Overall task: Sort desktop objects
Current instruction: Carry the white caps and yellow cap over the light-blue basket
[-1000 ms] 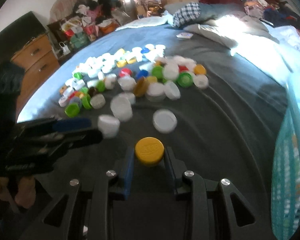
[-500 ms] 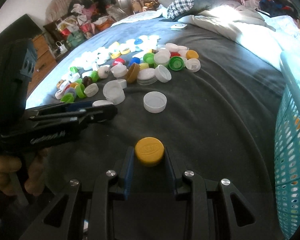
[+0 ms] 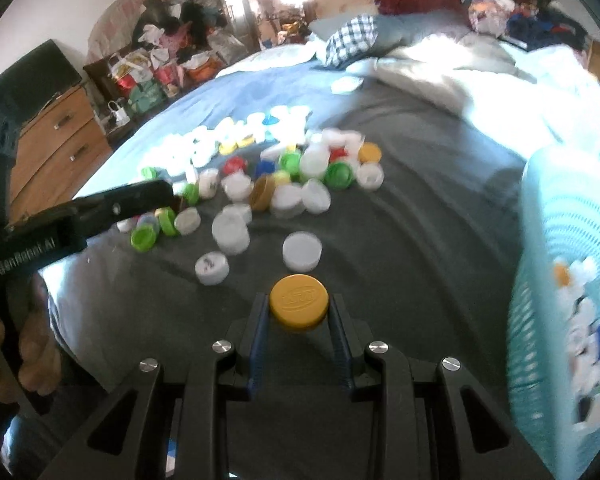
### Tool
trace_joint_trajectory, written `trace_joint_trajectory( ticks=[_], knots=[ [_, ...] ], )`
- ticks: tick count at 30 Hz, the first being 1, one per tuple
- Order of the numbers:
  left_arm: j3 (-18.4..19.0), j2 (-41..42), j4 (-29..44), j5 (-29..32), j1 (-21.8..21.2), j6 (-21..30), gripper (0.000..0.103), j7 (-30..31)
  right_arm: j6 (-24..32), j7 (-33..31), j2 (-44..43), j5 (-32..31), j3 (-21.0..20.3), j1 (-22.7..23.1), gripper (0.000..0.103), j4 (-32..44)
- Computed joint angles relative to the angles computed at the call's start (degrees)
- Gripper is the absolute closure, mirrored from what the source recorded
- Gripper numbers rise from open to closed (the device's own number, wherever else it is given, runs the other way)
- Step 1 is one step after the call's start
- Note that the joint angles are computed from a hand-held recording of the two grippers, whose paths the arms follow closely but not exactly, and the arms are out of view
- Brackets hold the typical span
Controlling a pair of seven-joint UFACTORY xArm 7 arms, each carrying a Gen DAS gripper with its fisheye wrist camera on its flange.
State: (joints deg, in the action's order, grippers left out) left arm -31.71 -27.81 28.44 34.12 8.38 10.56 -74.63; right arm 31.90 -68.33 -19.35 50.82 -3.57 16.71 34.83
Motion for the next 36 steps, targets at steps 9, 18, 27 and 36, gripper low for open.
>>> trace_joint_trajectory(
  ticks=[9,18,27,36],
  knots=[
    [0.36,0.46,6.78,2.57,-3.83,6.96,0.076,-1.65,0.18,4.54,-6.77,-3.35,-2.29,-0.84,0.071,2.63],
    [-0.48,5.86,15.71,10.41,-4.40,7.97,0.076,-5.97,-1.28,6.93,-8.70,-7.26,-6.33,-2.31,0.071,6.68],
    [-1.06,16.91,28.65,20.70,-8.31,10.84,0.076,-8.90,-0.87,8.79,-7.17,-9.60,-9.57,-5.64,0.071,11.58],
    [0.45,32.58,45.29,22.23,-17.29,17.25,0.076,-1.40,1.12,9.89,-4.56,-11.13,-11.43,-10.39,0.071,14.93]
  ],
)
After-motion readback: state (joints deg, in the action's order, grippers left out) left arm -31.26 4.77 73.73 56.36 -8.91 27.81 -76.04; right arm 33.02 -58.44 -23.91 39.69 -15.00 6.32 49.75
